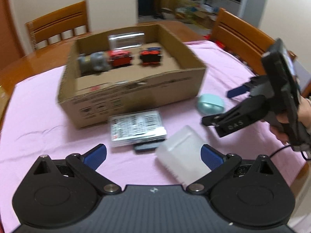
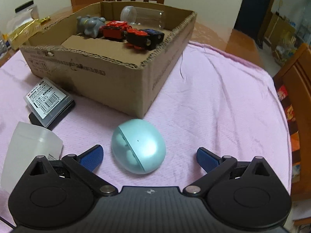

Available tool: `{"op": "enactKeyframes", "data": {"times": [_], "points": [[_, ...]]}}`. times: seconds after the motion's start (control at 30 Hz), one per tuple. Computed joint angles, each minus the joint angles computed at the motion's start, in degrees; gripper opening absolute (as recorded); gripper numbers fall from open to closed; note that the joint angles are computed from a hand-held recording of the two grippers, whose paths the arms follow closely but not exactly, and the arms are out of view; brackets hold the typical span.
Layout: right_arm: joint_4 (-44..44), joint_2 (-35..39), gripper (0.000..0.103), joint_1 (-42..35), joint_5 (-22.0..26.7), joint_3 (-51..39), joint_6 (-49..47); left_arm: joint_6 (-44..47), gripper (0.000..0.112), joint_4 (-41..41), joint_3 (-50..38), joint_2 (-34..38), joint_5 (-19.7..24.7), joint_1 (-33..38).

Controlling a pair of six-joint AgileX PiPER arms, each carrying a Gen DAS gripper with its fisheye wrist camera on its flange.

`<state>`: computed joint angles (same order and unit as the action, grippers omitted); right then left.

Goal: Organize rigid objects
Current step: 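Grasp the frosted white plastic box with the left tool while the right tool grasps the mint-green case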

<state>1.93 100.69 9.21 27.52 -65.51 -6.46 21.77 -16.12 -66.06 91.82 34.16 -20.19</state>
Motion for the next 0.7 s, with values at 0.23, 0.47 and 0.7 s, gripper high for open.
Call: {"op": "enactKeyframes", "data": {"times": [0.23,0.47,0.7], "points": [[6.0,-2.3,0.103,-1.7,-0.2,3.3,-9.7,17.3,0.102,-9.2,-6.6,7.7,5.9,-1.1],[8.8,-4.1,0.103,-2.6,-0.6,5.5,-14.2,22.6,0.102,-9.3,-12.6,13.4,12.6,-2.3],[10.0,-4.5,0.103,-2.9,-0.8,6.0,-15.9,28.6,0.101,-9.2,-11.0,12.1,15.4,-2.0]]}}
